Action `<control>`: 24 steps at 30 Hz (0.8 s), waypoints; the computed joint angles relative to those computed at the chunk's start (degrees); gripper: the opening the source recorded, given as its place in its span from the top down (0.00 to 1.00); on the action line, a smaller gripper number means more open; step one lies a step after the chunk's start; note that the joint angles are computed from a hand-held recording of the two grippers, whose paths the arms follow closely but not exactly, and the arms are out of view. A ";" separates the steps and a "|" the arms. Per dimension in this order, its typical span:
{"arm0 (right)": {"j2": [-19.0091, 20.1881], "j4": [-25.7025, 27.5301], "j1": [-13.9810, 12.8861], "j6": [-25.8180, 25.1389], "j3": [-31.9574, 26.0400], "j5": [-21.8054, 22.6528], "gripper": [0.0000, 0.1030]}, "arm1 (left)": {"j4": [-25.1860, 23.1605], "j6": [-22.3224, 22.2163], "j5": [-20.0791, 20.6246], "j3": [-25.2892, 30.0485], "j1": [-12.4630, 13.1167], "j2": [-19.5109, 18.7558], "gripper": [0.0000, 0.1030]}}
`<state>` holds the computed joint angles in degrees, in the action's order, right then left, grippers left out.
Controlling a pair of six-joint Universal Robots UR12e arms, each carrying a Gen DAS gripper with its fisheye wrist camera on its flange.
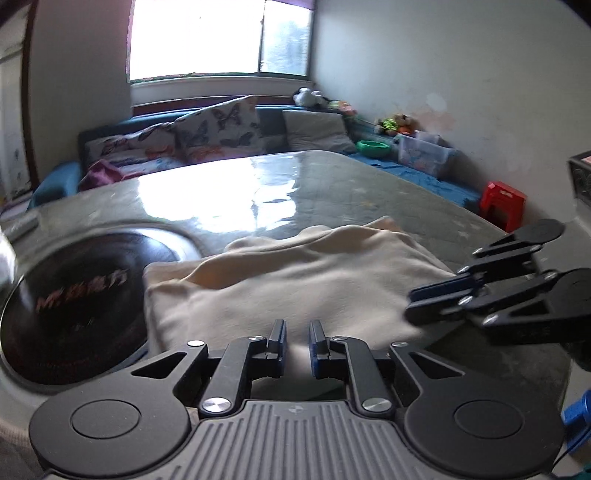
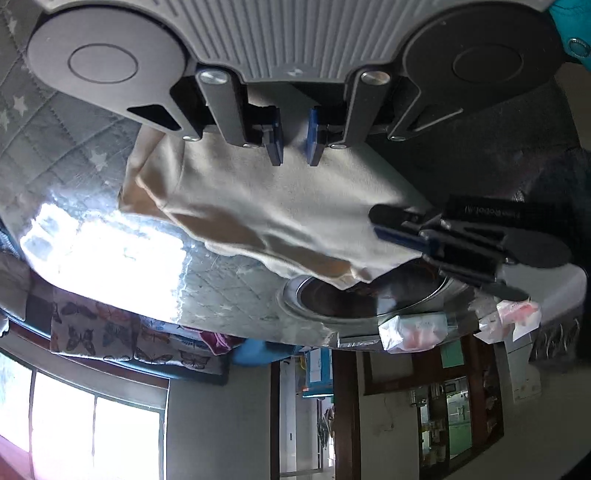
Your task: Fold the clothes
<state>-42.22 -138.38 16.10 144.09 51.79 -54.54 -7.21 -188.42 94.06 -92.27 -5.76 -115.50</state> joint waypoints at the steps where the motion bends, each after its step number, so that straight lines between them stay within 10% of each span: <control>1: -0.07 -0.68 0.05 -0.37 0.15 0.03 0.89 | 0.59 -0.37 0.16 -0.33 0.09 0.13 0.86; 24: 1.57 1.22 2.14 -10.40 -1.39 5.49 0.88 | 4.94 -0.95 0.58 -3.64 0.90 1.33 0.81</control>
